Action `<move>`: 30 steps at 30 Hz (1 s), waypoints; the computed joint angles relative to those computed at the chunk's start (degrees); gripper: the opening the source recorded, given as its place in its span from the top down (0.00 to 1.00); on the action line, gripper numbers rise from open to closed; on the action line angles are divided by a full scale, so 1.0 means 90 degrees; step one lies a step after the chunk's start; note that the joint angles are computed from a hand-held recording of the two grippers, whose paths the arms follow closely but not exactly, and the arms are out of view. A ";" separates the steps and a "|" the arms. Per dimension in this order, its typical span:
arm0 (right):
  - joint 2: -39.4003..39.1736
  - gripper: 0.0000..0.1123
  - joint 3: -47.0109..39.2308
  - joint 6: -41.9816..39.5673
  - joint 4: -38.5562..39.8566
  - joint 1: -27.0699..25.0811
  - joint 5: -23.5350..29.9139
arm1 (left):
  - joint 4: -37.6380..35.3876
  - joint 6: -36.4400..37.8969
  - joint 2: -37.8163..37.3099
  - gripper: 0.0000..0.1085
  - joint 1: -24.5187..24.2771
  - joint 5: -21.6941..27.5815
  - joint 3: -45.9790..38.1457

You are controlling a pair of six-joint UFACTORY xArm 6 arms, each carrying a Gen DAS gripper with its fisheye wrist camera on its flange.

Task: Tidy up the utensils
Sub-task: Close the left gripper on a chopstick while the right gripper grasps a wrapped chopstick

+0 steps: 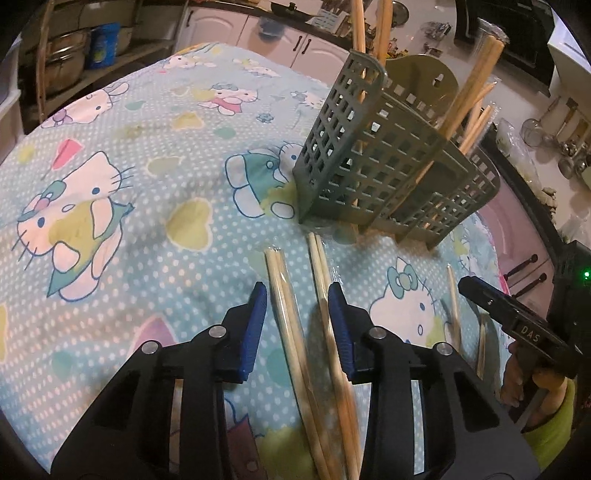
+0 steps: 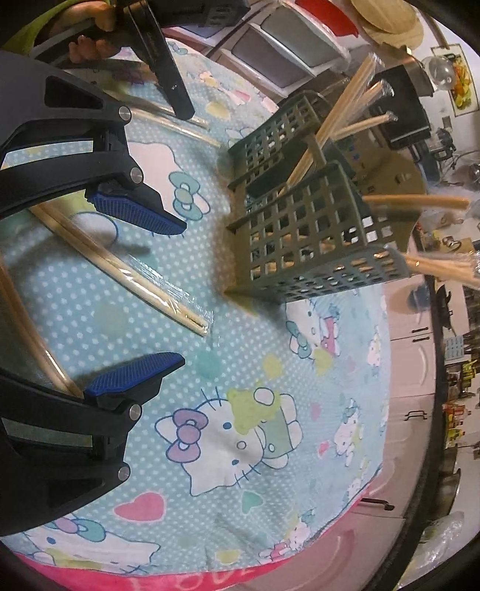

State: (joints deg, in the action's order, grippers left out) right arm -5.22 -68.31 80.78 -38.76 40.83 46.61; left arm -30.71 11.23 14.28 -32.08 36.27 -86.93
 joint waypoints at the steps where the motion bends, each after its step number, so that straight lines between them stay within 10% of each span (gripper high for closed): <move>1: 0.0039 0.43 -0.0030 -0.0078 0.0097 -0.0047 0.0009 | 0.0050 -0.0054 0.0061 0.75 -0.0002 0.0033 -0.0085; 12: 0.0367 0.44 -0.0322 -0.0247 0.0341 -0.0412 0.0015 | 0.0347 -0.0323 0.0431 0.75 0.0030 0.0341 -0.0652; 30: 0.0752 0.78 -0.0740 -0.0515 0.0171 -0.0429 0.0382 | 0.0410 -0.0372 0.0703 0.75 0.0044 0.0369 -0.1000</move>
State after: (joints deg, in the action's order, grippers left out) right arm 1.55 -74.96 76.14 -37.22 36.97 50.05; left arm -27.02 7.88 20.60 -31.68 39.59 -95.92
